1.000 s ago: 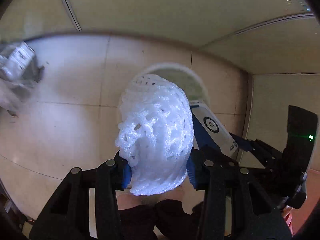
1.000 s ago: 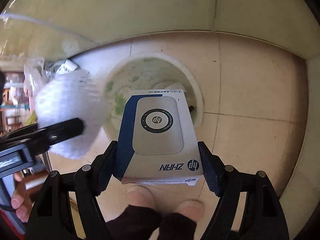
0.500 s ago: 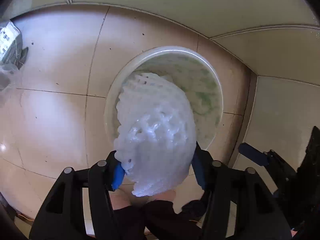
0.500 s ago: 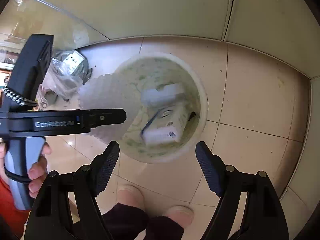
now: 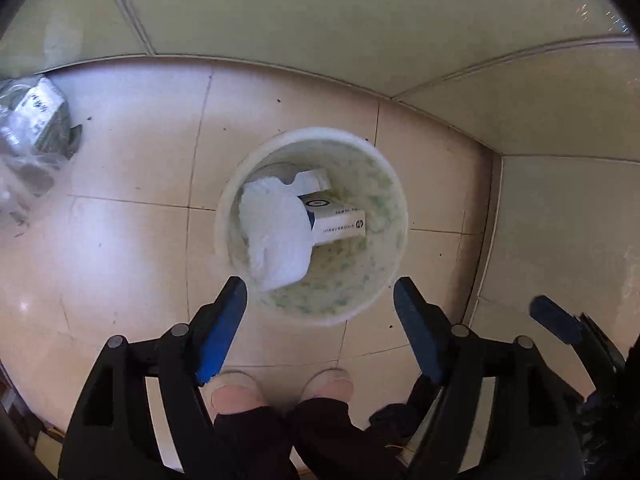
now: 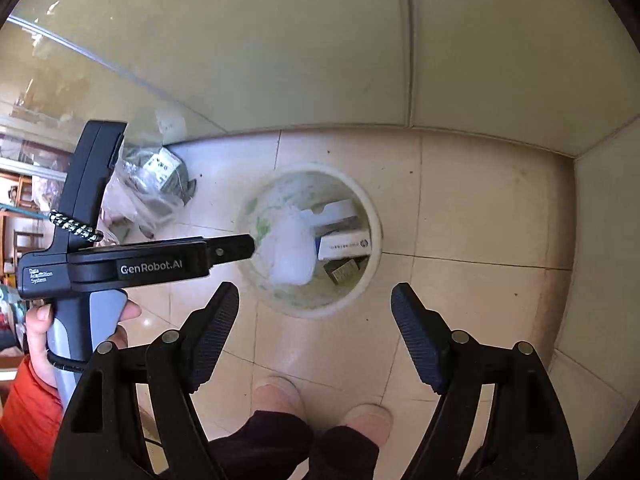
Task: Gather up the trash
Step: 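Open both tools to drop the box and foam net into the bin, then raise both tools back toward the remaining counter items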
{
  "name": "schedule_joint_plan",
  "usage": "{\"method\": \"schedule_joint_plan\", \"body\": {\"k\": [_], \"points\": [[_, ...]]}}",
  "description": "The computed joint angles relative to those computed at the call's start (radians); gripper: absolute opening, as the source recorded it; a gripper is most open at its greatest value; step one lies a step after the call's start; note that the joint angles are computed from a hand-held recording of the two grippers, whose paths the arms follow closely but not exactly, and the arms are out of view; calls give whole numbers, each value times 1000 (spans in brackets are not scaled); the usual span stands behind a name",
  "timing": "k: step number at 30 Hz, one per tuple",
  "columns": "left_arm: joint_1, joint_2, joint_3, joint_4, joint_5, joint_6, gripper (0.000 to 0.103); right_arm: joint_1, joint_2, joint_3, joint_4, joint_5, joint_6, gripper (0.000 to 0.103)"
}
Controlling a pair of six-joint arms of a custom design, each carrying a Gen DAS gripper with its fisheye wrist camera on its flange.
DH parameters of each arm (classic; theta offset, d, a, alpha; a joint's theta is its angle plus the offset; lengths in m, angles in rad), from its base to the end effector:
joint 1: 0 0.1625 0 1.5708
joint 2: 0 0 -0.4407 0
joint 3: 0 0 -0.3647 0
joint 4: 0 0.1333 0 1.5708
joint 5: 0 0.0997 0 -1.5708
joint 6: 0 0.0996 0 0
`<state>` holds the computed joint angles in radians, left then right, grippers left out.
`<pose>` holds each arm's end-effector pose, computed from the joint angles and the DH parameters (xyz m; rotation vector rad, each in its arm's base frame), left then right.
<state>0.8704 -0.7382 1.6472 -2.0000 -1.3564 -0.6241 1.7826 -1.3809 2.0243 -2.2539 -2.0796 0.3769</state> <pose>-0.2645 -0.5534 0.0390 0.1715 2.6563 0.3372 0.1834 -0.4495 0.2935 -0.2326 -2.6447 0.2507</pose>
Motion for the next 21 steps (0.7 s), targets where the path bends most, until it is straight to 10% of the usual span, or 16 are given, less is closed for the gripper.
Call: {"method": "schedule_joint_plan", "body": {"k": [11,21], "points": [[-182,-183,-201,332,75,-122,75,231,-22,-353,399,-61,240,76],[-361,-133,-815,739,191,-165,75,509,187,-979,808,-206,412,76]]}}
